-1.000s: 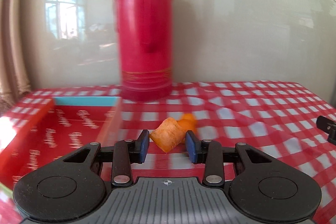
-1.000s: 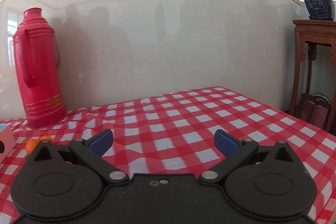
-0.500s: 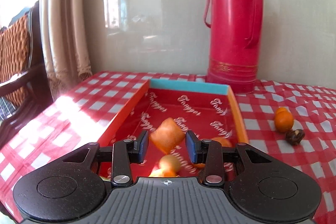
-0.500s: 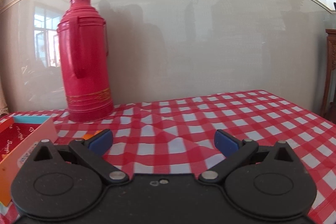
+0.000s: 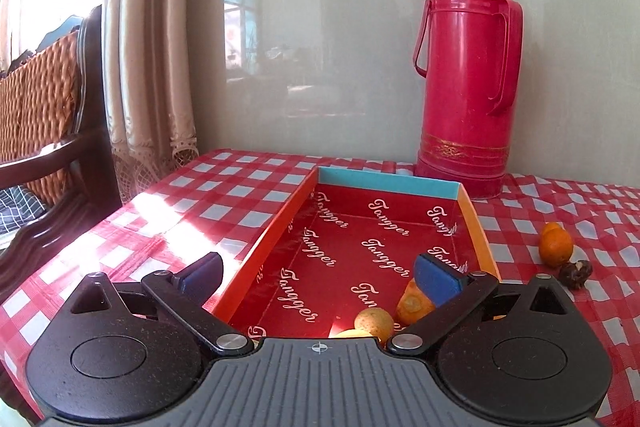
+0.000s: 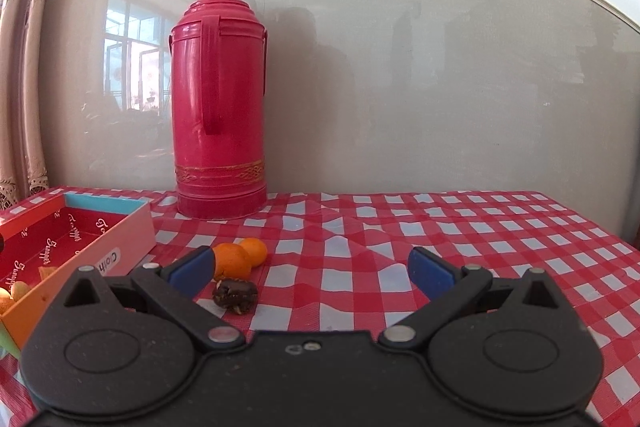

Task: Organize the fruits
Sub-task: 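Move the right gripper toward the dark plum beside the mandarins, then grasp the dark plum with the right gripper and drop it in the box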

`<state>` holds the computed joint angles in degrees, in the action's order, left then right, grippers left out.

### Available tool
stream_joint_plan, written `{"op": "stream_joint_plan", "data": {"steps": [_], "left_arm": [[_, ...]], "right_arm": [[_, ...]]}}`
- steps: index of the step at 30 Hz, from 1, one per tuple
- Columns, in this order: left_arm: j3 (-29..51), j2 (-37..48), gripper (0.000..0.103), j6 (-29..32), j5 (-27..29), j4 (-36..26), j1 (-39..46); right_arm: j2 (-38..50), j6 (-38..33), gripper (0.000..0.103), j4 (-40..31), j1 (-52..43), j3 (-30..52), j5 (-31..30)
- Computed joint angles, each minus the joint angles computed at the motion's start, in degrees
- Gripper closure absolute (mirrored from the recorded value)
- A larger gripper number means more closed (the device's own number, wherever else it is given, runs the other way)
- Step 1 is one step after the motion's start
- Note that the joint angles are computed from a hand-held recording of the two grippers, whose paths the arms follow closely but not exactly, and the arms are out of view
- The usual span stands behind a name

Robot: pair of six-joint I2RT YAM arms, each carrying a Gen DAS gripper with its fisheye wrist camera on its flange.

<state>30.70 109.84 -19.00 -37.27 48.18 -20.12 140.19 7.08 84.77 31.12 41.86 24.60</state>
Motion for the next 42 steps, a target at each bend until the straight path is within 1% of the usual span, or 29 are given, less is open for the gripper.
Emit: {"op": "stream_joint_plan", "data": {"steps": [6,10,12,16,18,21,26,28,30,32,34,39,42], "left_arm": [[-0.28,0.62,0.001,0.13,-0.15,1.05,0.19],[-0.80,0.49,0.000,-0.45,-0.08,1.40,0.82],[-1.38,0.40,0.000,-0.34,0.26,2.20,1.15],[-2.24,0.65,0.000,0.85,0.41,3.98,1.67],[-2.74,0.95,0.000,1.29,0.20,5.04,2.07],[-3.73,0.87,0.000,1.52,0.17,6.02,3.13],[-5.53,0.71,0.000,1.48,1.02,7.82,5.38],[-6.25,0.70,0.000,1.76,1.42,8.65,6.32],[-6.99,0.71,0.000,2.08,1.90,9.55,7.32],[-7.63,0.85,0.000,2.27,2.26,10.34,8.30],[-8.20,0.89,0.000,2.21,2.58,10.87,9.30],[-9.44,1.36,0.000,2.67,3.83,12.42,12.39],[-10.00,1.37,0.000,2.26,5.29,12.63,14.48]], "right_arm": [[-0.24,1.09,0.006,-2.68,-0.18,1.10,-2.03],[-0.48,0.18,0.006,-7.84,0.29,3.39,-3.16],[-0.43,-0.78,0.006,-9.84,0.84,4.49,-2.69],[-0.12,-1.11,0.006,-10.44,1.38,5.55,-2.64],[-0.08,-0.60,0.006,-13.11,1.55,7.02,-2.13],[-0.30,1.01,0.006,-18.28,1.25,9.36,-4.09],[-0.41,0.67,0.006,-22.08,1.91,11.86,-4.77],[-0.59,0.03,0.010,-23.77,2.25,12.96,-4.84],[-0.83,0.26,0.025,-26.14,2.41,14.30,-4.89],[-0.99,0.42,0.032,-28.63,2.66,15.52,-4.16],[-0.87,1.09,0.034,-31.28,2.60,17.05,-4.17],[0.20,1.78,0.048,-37.00,2.35,21.17,-3.80],[1.07,2.35,0.049,-40.14,1.96,23.71,-3.81]]}}
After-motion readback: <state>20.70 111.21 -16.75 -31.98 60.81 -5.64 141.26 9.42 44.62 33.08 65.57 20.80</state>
